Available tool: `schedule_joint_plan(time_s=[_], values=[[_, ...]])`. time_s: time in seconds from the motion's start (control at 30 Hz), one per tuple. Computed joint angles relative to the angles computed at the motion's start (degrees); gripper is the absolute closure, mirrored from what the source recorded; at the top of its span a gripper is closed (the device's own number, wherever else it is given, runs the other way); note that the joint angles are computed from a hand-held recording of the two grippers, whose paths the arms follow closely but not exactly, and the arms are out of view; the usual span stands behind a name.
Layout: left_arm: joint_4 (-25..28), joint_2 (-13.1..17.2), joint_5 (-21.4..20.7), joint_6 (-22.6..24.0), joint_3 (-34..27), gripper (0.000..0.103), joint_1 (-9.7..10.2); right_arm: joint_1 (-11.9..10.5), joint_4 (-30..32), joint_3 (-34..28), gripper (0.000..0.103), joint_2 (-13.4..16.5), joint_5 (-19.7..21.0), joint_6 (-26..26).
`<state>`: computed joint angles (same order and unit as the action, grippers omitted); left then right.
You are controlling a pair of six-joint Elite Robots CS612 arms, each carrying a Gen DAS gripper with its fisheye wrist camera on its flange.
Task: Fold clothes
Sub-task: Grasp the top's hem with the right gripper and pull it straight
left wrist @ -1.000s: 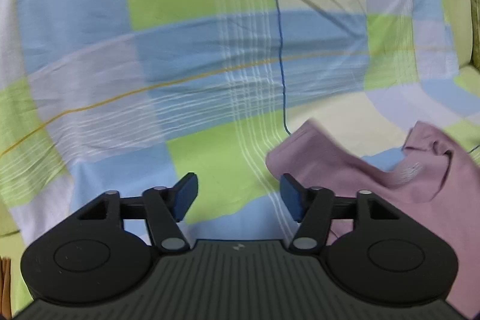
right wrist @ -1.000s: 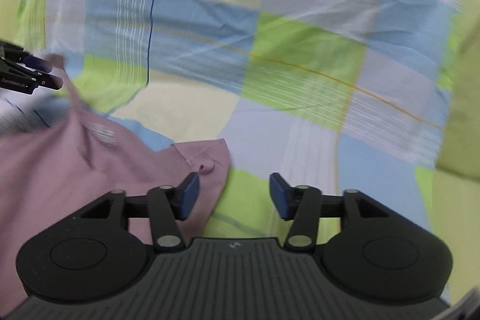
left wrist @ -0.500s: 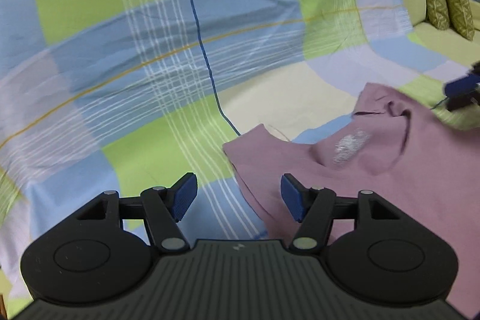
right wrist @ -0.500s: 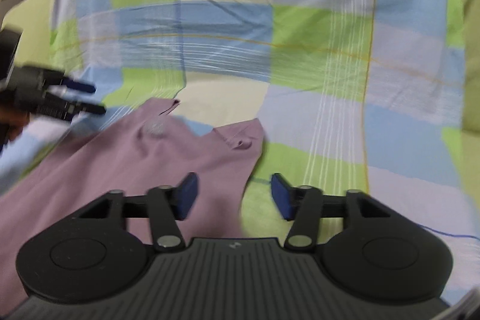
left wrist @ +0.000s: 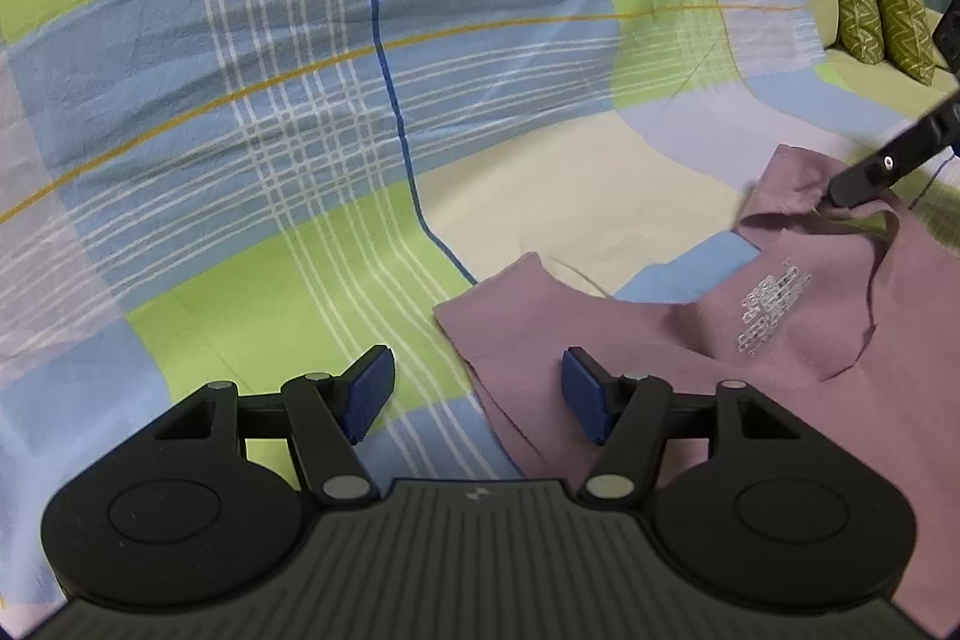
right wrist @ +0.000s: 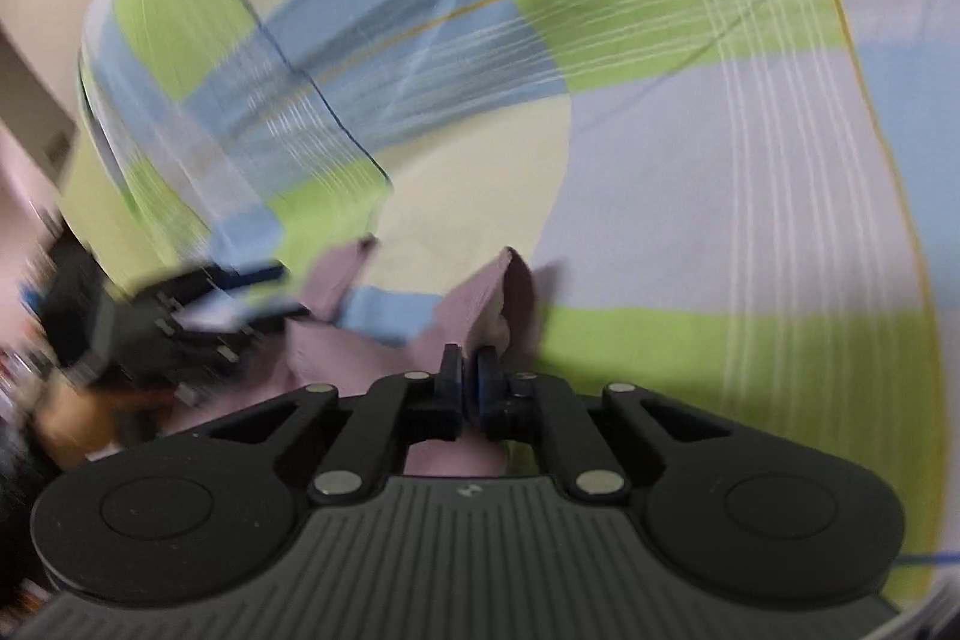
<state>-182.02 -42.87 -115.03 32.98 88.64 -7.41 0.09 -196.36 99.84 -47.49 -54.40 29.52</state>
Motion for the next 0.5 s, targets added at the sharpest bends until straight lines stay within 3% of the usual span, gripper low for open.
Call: schedule_joint_plan(time_s=[0.07, 0.17, 0.23, 0.33, 0.4, 0.47, 0.5], values=[[0.08, -0.15, 0.00, 0.27, 0.36, 0.039, 0.00, -0.02, -0.06, -0.94, 0.096, 0.95, 2.83, 3.16], [-0.25, -0.18, -0.12, 0.40, 0.70, 0.039, 0.01, 1.14, 5.91, -1.48, 0.094, 0.13, -1.37, -2.47], [-0.13, -0.10, -0.53, 1.02, 0.43, 0.039, 0.04, 1.48, 5.32, -2.03, 0.094, 0.74, -1.67, -2.11], [-1.22, 0.30, -0.57, 0.56, -0.34, 0.039, 0.00, 0.87, -6.17, -3.30, 0.095, 3.51, 0.67, 6.44], [-1.03, 0.53, -0.68, 0.25, -0.81, 0.038, -0.03, 0.93, -17.28, -3.23, 0.098, 4.20, -6.59, 12.86], [-0.16, 0.86, -0.92, 0.55, -1.53, 0.038, -0.10, 1.14, -21.50, -2.83, 0.098, 4.17, -11.55, 13.91], [-0.03, 0.89, -0.89, 0.68, -1.59, 0.038, -0.12, 1.18, -20.93, -2.65, 0.098, 3.87, -13.28, 11.71]])
